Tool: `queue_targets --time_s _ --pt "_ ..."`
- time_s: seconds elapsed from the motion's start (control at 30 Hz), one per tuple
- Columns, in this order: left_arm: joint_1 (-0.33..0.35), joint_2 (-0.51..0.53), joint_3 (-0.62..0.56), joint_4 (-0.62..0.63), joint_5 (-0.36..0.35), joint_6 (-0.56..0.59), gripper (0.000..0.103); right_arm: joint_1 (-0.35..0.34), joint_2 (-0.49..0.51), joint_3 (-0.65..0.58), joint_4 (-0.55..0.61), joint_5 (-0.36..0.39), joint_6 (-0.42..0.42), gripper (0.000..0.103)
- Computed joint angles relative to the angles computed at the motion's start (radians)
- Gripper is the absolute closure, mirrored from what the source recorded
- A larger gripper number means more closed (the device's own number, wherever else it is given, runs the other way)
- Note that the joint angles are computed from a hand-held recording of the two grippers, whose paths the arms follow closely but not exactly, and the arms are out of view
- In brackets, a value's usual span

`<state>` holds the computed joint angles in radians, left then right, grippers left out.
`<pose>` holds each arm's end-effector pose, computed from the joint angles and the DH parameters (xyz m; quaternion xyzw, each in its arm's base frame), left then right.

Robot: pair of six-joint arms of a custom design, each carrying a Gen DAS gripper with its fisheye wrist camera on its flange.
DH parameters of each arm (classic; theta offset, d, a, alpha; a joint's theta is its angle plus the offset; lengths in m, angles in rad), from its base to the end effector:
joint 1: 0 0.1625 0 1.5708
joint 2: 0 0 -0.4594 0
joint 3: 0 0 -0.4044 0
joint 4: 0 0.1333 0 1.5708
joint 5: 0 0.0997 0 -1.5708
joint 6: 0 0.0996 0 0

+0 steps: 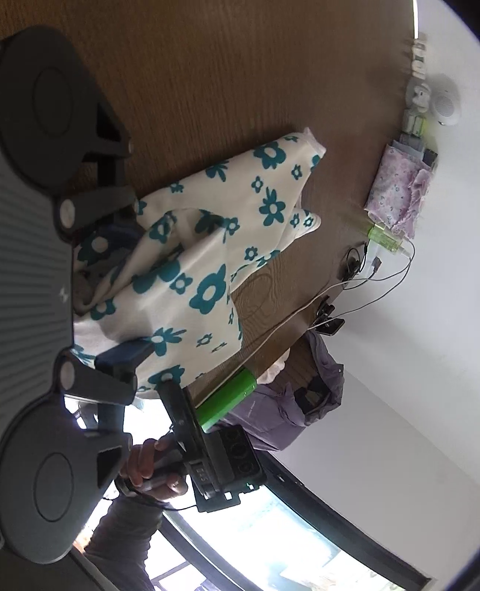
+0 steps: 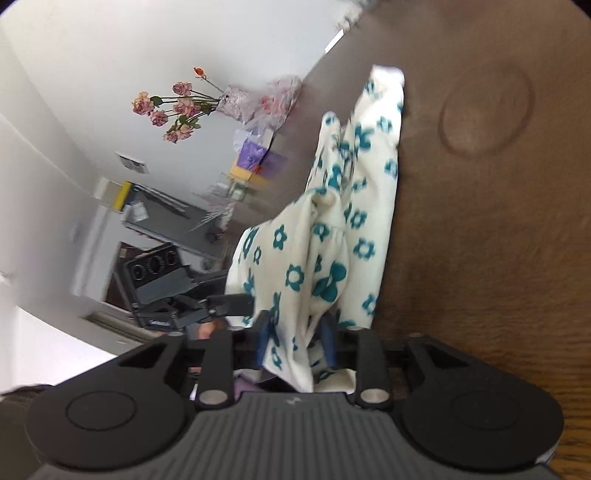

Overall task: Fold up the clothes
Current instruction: 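Fold the lifted end over the strip with the right gripper and press down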

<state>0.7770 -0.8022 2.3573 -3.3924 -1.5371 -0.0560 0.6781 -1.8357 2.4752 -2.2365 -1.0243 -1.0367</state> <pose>-0.2237 -0.4116 0.0186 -0.3553 -0.9251 0.1279 0.0395 -0.1223 -0.3361 0.2821 -0.0728 0.9601 -0.2290 0.1433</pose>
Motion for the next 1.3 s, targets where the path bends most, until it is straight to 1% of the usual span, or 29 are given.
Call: queue_targets --time_s 0.03,0.1,0.17,0.2,0.23,0.27,0.3,0.37,0.4,0.43,0.47,0.5,0.53,0.57,0.63,0.7,0.73,0.77,0.83,0.9,0.93,0.97,1.0,1.03,1.07,1.2,1.23,1.27,1.3 --pt "-0.011 -0.005 0.004 -0.002 0.024 0.001 0.046 -0.005 -0.028 0.016 -0.032 0.008 -0.008 0.056" --pt "-0.027 -0.010 0.014 -0.021 0.058 -0.002 0.048 -0.001 -0.059 0.057 -0.156 0.031 0.013 0.055" --pt "-0.018 0.002 0.013 -0.057 0.029 -0.014 0.056 0.002 -0.056 0.080 -0.242 0.076 0.031 0.055" --pt "-0.015 0.011 0.007 -0.052 0.025 -0.018 0.058 0.003 -0.048 0.090 -0.285 0.093 0.046 0.055" --pt "-0.013 0.020 0.000 -0.044 0.021 -0.023 0.062 0.014 -0.029 0.094 -0.323 0.102 0.056 0.056" --pt "-0.011 0.028 -0.003 -0.041 0.026 -0.027 0.063 0.025 -0.010 0.100 -0.374 0.101 0.076 0.057" --pt "-0.006 0.035 -0.004 -0.041 0.030 -0.039 0.063 0.041 0.013 0.107 -0.437 0.086 0.108 0.057" --pt "0.006 0.031 0.001 -0.045 0.021 -0.057 0.062 0.083 0.077 0.119 -0.577 0.023 0.180 0.069" --pt "0.005 0.022 0.008 -0.049 0.029 -0.058 0.061 0.097 0.099 0.126 -0.629 0.000 0.192 0.070" --pt "-0.003 0.010 0.017 -0.055 0.053 -0.057 0.055 0.110 0.116 0.133 -0.674 -0.019 0.199 0.071" --pt "-0.015 -0.007 0.026 -0.058 0.086 -0.057 0.052 0.115 0.115 0.142 -0.695 -0.022 0.187 0.071" --pt "-0.027 -0.022 0.038 -0.075 0.116 -0.048 0.052 0.120 0.114 0.150 -0.716 -0.025 0.176 0.071" --pt "-0.039 -0.035 0.050 -0.104 0.142 -0.045 0.050 0.124 0.113 0.158 -0.736 -0.027 0.165 0.071" --pt "-0.047 -0.047 0.058 -0.129 0.157 -0.056 0.044 0.125 0.108 0.164 -0.746 -0.024 0.159 0.071" --pt "-0.056 -0.049 0.067 -0.177 0.162 -0.109 0.036 0.119 0.099 0.171 -0.744 -0.018 0.154 0.071" --pt "-0.071 -0.028 0.072 -0.211 0.177 -0.199 0.036 0.113 0.101 0.179 -0.761 -0.014 0.154 0.071" --pt "-0.089 0.003 0.075 -0.248 0.207 -0.256 0.037 0.110 0.103 0.183 -0.766 -0.011 0.157 0.071" --pt "-0.107 0.038 0.083 -0.301 0.238 -0.302 0.038 0.107 0.104 0.186 -0.770 -0.007 0.158 0.071" --pt "-0.124 0.104 0.095 -0.407 0.247 -0.349 0.040 0.101 0.104 0.190 -0.774 0.003 0.157 0.071" --pt "-0.140 0.154 0.103 -0.487 0.274 -0.396 0.049 0.100 0.107 0.193 -0.781 0.009 0.157 0.071" --pt "-0.142 0.170 0.104 -0.511 0.281 -0.416 0.066 0.099 0.109 0.194 -0.786 0.010 0.155 0.071" --pt "-0.142 0.179 0.103 -0.514 0.291 -0.446 0.077 0.100 0.112 0.194 -0.790 0.010 0.157 0.071" --pt "-0.140 0.180 0.100 -0.492 0.306 -0.487 0.080 0.102 0.115 0.192 -0.789 0.007 0.163 0.071" --pt "-0.132 0.189 0.099 -0.503 0.295 -0.498 0.082 0.106 0.119 0.189 -0.790 0.002 0.166 0.071" --pt "-0.123 0.199 0.098 -0.517 0.280 -0.506 0.082 0.108 0.120 0.187 -0.788 0.002 0.163 0.071" --pt "-0.127 0.205 0.100 -0.521 0.291 -0.496 0.081 0.111 0.122 0.190 -0.797 -0.002 0.166 0.071" --pt "-0.126 0.192 0.107 -0.523 0.286 -0.490 0.079 0.110 0.122 0.191 -0.799 -0.001 0.168 0.071" --pt "-0.126 0.180 0.115 -0.526 0.281 -0.483 0.071 0.108 0.119 0.193 -0.798 0.001 0.167 0.071" --pt "-0.138 0.172 0.127 -0.541 0.305 -0.473 0.066 0.102 0.106 0.195 -0.783 0.008 0.156 0.070"
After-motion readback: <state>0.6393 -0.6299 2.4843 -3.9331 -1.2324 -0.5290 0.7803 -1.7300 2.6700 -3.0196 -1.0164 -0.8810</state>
